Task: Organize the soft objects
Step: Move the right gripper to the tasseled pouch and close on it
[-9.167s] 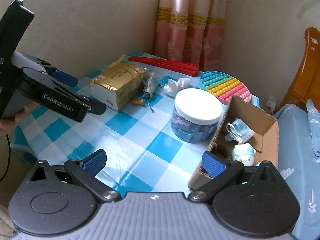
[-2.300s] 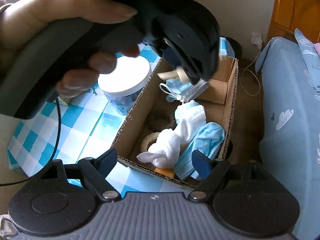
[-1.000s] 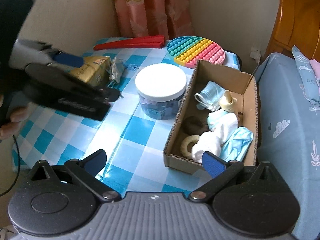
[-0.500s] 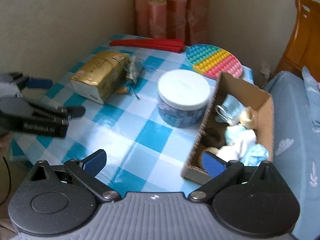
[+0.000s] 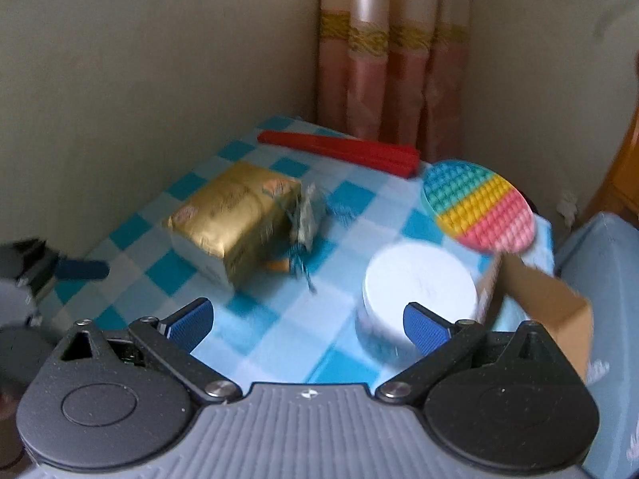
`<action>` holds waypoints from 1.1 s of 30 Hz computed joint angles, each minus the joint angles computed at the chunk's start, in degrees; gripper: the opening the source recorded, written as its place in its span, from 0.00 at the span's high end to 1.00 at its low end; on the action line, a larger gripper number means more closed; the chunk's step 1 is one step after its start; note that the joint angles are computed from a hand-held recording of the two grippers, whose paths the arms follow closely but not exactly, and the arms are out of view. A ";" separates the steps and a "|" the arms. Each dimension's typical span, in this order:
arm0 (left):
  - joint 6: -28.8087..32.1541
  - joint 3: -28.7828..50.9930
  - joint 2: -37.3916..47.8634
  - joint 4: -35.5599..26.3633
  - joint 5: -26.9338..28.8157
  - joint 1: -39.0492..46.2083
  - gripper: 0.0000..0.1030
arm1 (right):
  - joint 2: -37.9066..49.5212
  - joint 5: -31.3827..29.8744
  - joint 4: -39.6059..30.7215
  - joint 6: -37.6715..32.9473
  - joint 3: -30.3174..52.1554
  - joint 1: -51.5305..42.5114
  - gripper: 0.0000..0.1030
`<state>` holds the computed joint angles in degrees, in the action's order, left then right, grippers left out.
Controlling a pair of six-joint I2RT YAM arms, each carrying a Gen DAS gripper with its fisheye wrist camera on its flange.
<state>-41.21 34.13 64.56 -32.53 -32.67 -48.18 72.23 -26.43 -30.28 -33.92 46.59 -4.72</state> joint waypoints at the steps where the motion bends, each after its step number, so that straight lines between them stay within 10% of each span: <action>1: 0.11 0.02 0.03 -0.16 -0.37 0.11 0.05 | 2.11 0.37 1.13 0.77 1.26 1.14 0.02; 20: 7.36 -1.17 2.67 4.91 0.43 6.05 0.05 | 41.08 4.77 -6.08 5.88 35.37 11.09 0.38; 33: 9.26 -1.62 4.18 7.45 3.00 8.15 0.05 | 48.63 5.00 -10.27 8.99 42.73 13.05 0.69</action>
<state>-31.95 32.50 68.74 -25.08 -29.67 -40.03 120.86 -21.43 -40.55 -24.93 89.32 8.33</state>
